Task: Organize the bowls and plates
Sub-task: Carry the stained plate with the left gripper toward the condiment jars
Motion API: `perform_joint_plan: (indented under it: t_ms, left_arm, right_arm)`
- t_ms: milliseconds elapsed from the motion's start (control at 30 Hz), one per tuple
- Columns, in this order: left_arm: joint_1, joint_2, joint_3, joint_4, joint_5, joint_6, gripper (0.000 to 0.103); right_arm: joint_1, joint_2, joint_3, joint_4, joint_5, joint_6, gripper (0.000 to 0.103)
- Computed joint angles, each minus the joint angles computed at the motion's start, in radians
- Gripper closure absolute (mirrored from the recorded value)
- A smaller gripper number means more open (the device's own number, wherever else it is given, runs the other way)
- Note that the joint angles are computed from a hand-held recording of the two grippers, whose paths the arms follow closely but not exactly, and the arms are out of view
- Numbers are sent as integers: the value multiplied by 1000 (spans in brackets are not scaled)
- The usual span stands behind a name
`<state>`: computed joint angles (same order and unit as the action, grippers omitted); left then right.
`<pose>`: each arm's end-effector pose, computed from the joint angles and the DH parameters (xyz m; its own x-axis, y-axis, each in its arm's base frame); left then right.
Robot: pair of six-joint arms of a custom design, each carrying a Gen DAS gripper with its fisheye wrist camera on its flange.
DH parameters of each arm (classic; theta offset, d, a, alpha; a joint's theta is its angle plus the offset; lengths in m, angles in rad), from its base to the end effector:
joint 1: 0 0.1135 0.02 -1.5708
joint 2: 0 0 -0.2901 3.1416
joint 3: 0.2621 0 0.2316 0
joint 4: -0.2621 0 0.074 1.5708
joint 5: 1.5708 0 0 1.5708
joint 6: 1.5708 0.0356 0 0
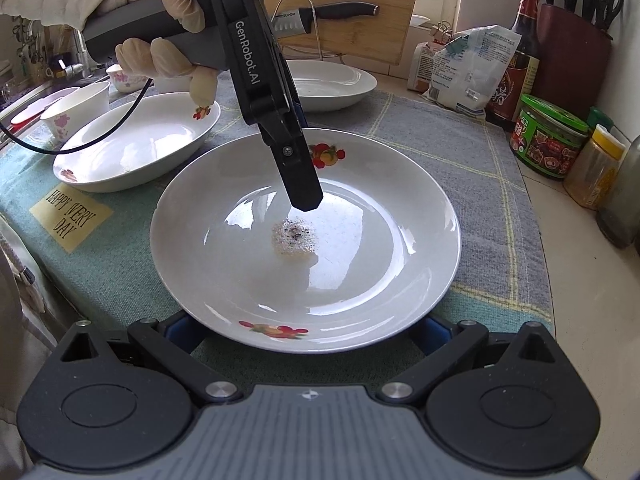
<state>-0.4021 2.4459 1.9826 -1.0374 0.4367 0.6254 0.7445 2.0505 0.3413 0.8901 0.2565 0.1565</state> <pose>0.4331 -0.2006 0.1471 -0.5207 0.7979 -0.3038 0.8470 0.4381 -0.3011 0.1948 0.1672 0.0618 -0.6130 -0.3598 -0.7034 -0.4378 0.8958 -0.0766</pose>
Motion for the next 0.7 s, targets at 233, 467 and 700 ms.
perform_joint_plan:
  t_ms: [233, 467, 700]
  left_arm:
    - [-1, 76, 157, -141, 0, 20, 21]
    - [0, 77, 158, -152, 1, 16, 21]
    - [2, 59, 137, -140, 6, -3, 21]
  right_arm:
    - [-4, -14, 21, -50, -1, 4, 0]
    - [7, -33, 33, -100, 8, 12, 0]
    - [-10, -68, 40, -144, -19, 0, 0]
